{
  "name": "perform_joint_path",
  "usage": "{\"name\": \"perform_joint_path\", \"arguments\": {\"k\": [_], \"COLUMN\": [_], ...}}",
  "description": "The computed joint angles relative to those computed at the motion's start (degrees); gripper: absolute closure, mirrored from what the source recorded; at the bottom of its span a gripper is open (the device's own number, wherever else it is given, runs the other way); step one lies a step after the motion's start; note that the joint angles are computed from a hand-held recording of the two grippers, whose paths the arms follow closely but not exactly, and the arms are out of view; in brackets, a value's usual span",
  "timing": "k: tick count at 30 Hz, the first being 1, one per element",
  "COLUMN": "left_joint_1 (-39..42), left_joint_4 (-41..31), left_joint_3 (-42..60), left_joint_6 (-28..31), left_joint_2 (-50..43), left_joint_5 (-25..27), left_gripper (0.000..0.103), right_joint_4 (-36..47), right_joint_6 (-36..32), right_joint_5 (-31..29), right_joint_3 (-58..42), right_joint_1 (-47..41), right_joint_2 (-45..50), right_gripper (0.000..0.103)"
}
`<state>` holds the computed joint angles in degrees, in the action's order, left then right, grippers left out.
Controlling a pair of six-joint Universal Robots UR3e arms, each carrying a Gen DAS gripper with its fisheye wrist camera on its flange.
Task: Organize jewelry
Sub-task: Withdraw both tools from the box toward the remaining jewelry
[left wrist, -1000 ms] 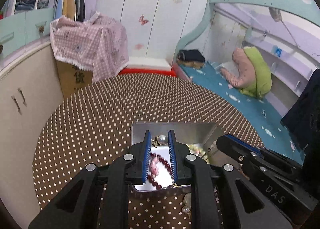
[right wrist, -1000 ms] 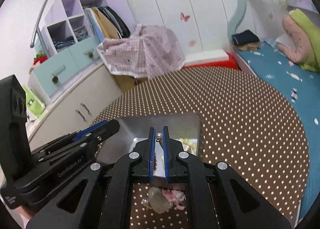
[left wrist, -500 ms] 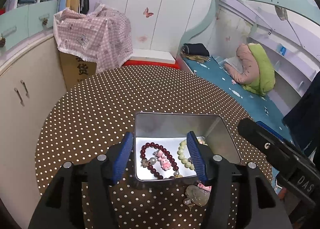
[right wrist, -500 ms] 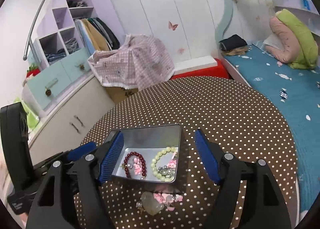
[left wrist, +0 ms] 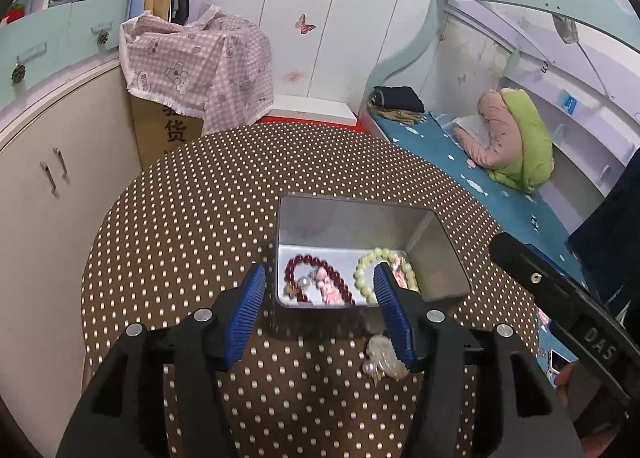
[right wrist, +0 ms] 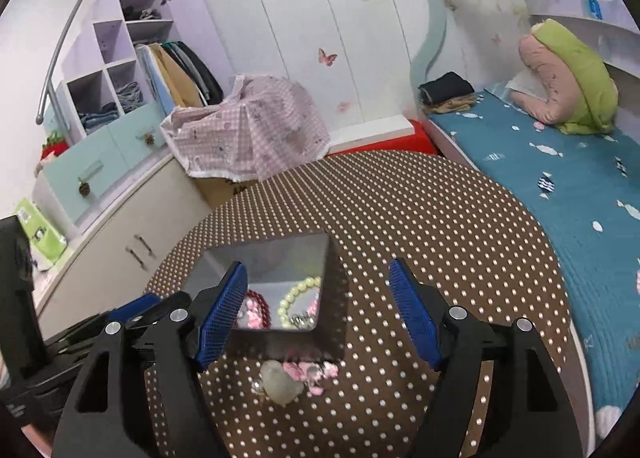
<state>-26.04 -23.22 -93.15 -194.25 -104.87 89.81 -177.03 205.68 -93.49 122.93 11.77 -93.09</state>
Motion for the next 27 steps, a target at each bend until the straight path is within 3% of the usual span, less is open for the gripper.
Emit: {"name": "perform_joint_path", "arguments": {"k": [11,16,27], "left_joint_1": [-3.77,-3.66,-6.34], "left_joint_4": [1.53,2.34,2.01], "left_joint_3": [-5.83,-7.82,-3.55], "left_joint_6": [-1.07,-1.90,-0.29], "left_joint_2": [0.70,-0.36,-6.27], "left_joint_5": [1.38,-0.13,2.91], "left_gripper": [0.048,0.048,0.050], "right_joint_4": [-0.66,-1.25,-1.50], "right_joint_6": [0.53,0.88,-0.05], "right_joint_5": [-2.73,-1.35,-0.66], "right_joint_3": [4.90,8.36,12.80], "right_joint_1": [2.74,1.86,0.15], "right_joint_2": [0.48,-0.30,-2.14], "right_gripper": [0.032,0.032,0.032]}}
